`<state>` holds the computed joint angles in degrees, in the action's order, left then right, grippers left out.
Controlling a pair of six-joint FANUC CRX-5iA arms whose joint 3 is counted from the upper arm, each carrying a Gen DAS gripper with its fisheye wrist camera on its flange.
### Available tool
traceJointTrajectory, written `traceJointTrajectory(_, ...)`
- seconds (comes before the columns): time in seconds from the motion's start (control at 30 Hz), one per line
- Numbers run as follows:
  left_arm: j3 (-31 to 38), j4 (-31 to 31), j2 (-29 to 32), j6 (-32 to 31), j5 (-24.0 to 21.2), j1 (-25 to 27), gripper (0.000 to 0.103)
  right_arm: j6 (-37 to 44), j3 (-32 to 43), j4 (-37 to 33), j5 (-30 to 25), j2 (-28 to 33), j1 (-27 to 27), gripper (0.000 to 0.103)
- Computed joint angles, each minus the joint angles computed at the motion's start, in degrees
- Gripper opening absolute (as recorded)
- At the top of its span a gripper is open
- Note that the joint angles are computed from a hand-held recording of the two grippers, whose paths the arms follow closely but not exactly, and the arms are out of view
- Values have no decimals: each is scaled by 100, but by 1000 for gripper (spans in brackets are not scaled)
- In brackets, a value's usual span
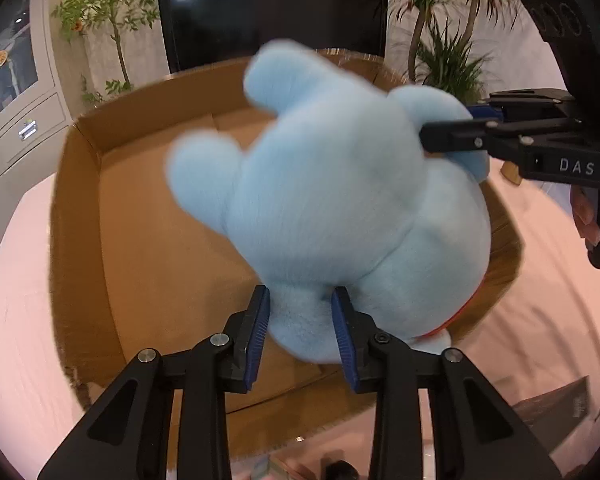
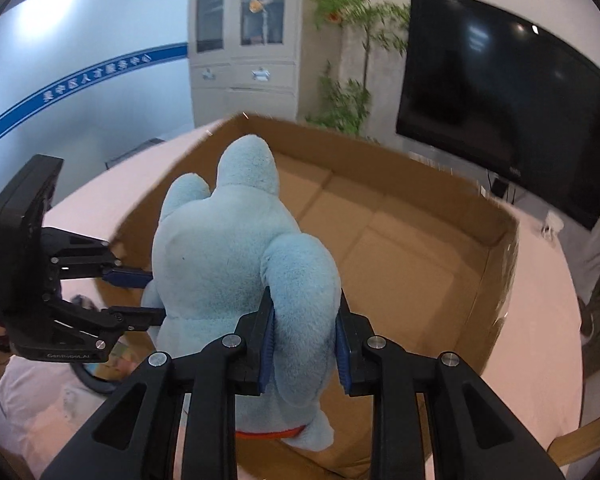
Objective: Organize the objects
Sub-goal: 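Carry the plush toy into the cardboard box and open the left gripper, then grasp the black product box with the left gripper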
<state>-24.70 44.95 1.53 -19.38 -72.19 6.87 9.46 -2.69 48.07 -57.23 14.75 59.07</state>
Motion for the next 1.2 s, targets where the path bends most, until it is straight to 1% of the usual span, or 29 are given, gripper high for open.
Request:
traceJointTrajectory(0.03, -37, -18, -37, -21, -42, 23, 30, -72, -132, -11, 166, -37, -49, 24)
traceJointTrajectory(0.07, -87, 16, -57, -95, -33, 55, 38, -220, -235, 97, 155, -48, -51, 24)
traceJointTrajectory(0.1, -176, 89, -113, -225, 30, 91, 45, -406, -272, 269, -54, -10, -25, 29)
traceJointTrajectory(0.13, -310, 238, -195, -435, 107, 145, 58, -536, -392, 377, -33, -67, -40, 30)
traceJointTrajectory(0.17, -400, 356, -228, -633, 151, 180, 64, -789, -596, 506, 128, -204, -51, 30)
traceJointTrajectory(0.23, -430, 373, -304, -874, -94, 388, 66, -1243, -970, 750, 423, -495, -72, 31)
traceJointTrajectory(0.27, -327, 380, -221, -864, -172, 366, 69, -1406, -1140, 876, 493, -639, -38, 35)
traceJointTrajectory(0.3, -291, 342, -221, -960, -419, 507, 73, -1482, -1257, 927, 547, -756, 19, 37)
traceJointTrajectory(0.33, -267, 337, -205, -1064, -570, 607, 82, -1618, -1383, 999, 514, -872, 171, 41)
traceJointTrajectory(0.37, -318, 340, -261, -1266, -761, 763, 82, -1763, -1534, 1128, 511, -1011, 303, 44)
traceJointTrajectory(0.4, -309, 275, -268, -1508, -987, 914, 83, -1902, -1721, 1270, 639, -1180, 427, 46)
traceJointTrajectory(0.43, -288, 147, -274, -1743, -1232, 1069, 83, -2078, -1877, 1434, 784, -1299, 546, 52)
traceJointTrajectory(0.47, -311, -27, -330, -2063, -1540, 1300, 85, -2311, -2122, 1674, 947, -1494, 702, 62)
traceJointTrajectory(0.5, -332, -165, -363, -2379, -1786, 1476, 86, -2479, -2304, 1881, 1077, -1639, 850, 67)
traceJointTrajectory(0.57, -348, -393, -425, -2919, -2088, 1640, 86, -2884, -2592, 2325, 1009, -1810, 1288, 86)
traceJointTrajectory(0.6, -400, -548, -514, -3316, -2275, 1795, 87, -3039, -2688, 2509, 923, -1832, 1526, 91)
traceJointTrajectory(0.63, -521, -680, -620, -3751, -2366, 1957, 87, -3097, -2688, 2570, 807, -1780, 1716, 98)
traceJointTrajectory(0.67, -662, -792, -764, -4122, -2438, 2132, 87, -3136, -2692, 2589, 630, -1713, 1974, 101)
traceJointTrajectory(0.73, -869, -983, -965, -4604, -2460, 2275, 87, -3167, -2651, 2497, 505, -1568, 2269, 102)
traceJointTrajectory(0.77, -970, -1072, -1065, -4802, -2465, 2351, 87, -3176, -2599, 2348, 338, -1464, 2450, 102)
traceJointTrajectory(0.87, -1096, -1353, -1177, -5124, -2622, 2492, 87, -3373, -2561, 2181, 178, -1230, 2674, 102)
traceJointTrajectory(0.93, -1093, -1507, -1127, -5122, -2672, 2464, 87, -3556, -2635, 2140, 165, -1142, 2766, 102)
traceJointTrajectory(1.0, -1038, -1690, -1041, -5042, -2727, 2388, 87, -3674, -2669, 2132, 284, -1053, 2751, 102)
traceJointTrajectory(1.1, -990, -1781, -920, -4859, -2646, 2205, 87, -3612, -2630, 2043, 409, -917, 2684, 101)
traceJointTrajectory(1.2, -941, -1786, -777, -4652, -2556, 2031, 87, -3582, -2652, 2078, 645, -858, 2575, 98)
